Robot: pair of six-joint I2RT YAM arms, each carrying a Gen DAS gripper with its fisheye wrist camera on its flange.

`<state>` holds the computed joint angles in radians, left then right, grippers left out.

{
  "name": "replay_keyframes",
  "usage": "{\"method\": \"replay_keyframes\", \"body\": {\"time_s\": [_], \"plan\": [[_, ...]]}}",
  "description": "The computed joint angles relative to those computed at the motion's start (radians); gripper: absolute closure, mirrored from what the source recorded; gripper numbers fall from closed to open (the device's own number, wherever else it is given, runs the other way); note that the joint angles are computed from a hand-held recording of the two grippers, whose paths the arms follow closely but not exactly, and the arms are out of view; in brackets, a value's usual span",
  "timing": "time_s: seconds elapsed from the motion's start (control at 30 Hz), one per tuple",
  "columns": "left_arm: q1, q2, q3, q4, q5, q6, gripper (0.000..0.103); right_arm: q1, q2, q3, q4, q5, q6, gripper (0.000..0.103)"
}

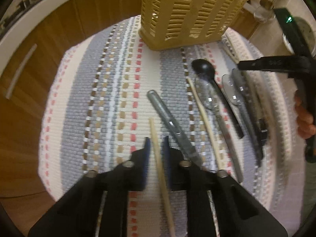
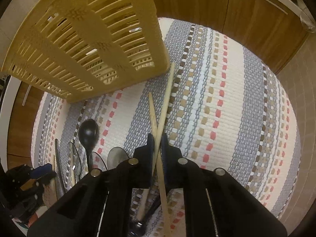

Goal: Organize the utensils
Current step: 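Grasp a wooden chopstick with the right tool while the left tool grasps another chopstick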

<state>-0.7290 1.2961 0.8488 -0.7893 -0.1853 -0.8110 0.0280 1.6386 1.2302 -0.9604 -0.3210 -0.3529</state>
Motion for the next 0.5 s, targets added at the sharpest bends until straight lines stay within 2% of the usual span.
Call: {"method": "replay_keyframes", "body": {"time_s": [0.13,0.17,0.3,0.43,0.5], "plan": [[0.006,-0.015,-0.015,0.03,-0.007,-0.011,0.1,-0.051,-0.032,-0.01,-0.006,-0.041,-0.043,0.099],[0.002,-0.047,-0.038,0.04,-0.008,-0.025,0.103,-0.065,-0.038,-0.008,-0.017,-0.053,-0.057,0.1],[-0.021,-0.153,-0.103,0.117,-0.056,-0.077,0.103,-0.143,-0.067,-0.019,-0.051,-0.119,-0.148,0.1],[-0.034,-0.205,-0.105,0.11,-0.089,-0.099,0.103,-0.196,-0.106,-0.046,-0.074,-0.162,-0.213,0.1],[-0.027,-0.197,-0.099,0.099,-0.058,-0.089,0.103,-0.219,-0.13,-0.067,-0.089,-0.158,-0.244,0.1]]}}
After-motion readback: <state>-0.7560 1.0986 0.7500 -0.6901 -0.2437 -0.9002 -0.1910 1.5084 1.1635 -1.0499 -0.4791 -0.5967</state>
